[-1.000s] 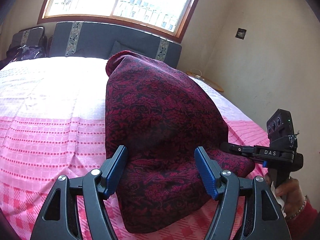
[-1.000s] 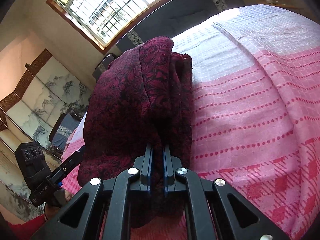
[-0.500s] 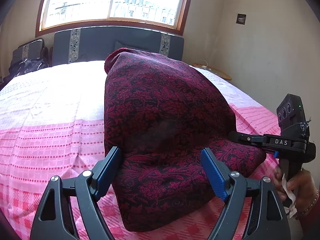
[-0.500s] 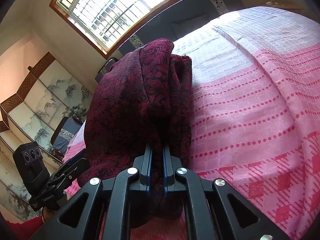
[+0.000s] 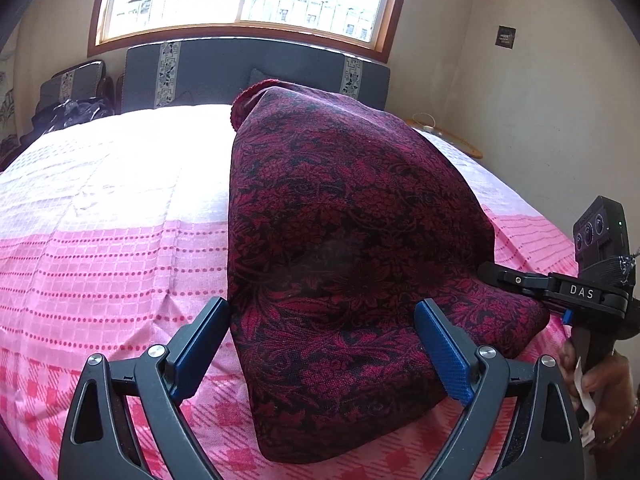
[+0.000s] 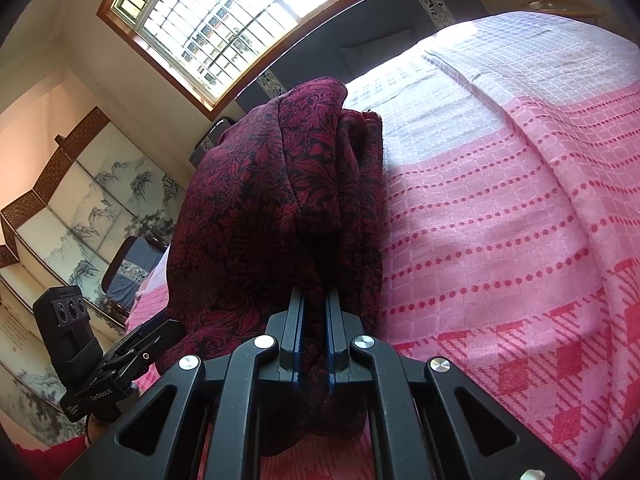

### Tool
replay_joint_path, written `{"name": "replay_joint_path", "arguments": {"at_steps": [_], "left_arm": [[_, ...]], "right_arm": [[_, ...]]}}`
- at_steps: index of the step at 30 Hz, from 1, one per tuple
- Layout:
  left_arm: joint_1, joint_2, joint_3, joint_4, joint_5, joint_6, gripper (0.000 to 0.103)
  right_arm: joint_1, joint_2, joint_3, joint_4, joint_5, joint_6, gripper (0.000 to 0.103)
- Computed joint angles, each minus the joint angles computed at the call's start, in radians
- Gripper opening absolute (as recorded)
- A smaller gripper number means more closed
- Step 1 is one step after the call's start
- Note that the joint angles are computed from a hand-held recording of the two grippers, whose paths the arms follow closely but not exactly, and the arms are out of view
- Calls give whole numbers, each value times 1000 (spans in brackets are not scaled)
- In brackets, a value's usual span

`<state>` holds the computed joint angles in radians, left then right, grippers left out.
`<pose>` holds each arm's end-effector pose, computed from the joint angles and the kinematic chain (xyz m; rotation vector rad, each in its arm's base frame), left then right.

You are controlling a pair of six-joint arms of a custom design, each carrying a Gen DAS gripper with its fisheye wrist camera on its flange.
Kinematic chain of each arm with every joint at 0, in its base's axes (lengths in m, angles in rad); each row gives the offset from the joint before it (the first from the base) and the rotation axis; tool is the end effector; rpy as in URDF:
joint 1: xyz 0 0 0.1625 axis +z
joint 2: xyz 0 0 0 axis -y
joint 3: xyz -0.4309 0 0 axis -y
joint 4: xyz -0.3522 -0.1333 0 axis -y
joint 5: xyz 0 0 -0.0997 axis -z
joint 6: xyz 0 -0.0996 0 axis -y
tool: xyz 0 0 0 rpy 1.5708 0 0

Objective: Fold small clothes

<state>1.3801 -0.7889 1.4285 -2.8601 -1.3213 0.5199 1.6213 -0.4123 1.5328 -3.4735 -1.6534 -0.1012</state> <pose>0.0178 -0.7408 0.2415 0.8244 2.5466 -0.8336 0.1597 -0.6816 0.0179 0.1656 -2.8123 1.1582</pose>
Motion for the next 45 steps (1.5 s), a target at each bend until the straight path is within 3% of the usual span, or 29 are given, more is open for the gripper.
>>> {"name": "replay_joint_path", "arguments": {"at_steps": [5,34,45], "left_arm": [[8,9,-32,43,9,-51,93],[-9,19,-23,23,77,-48,96],[1,23,-50,69,57,-67,96]], "right_arm": [[0,0,0,0,0,0,5],[-2,1,1,0,3,10,5],[65,29,-52,38,-180,-10,7]]}}
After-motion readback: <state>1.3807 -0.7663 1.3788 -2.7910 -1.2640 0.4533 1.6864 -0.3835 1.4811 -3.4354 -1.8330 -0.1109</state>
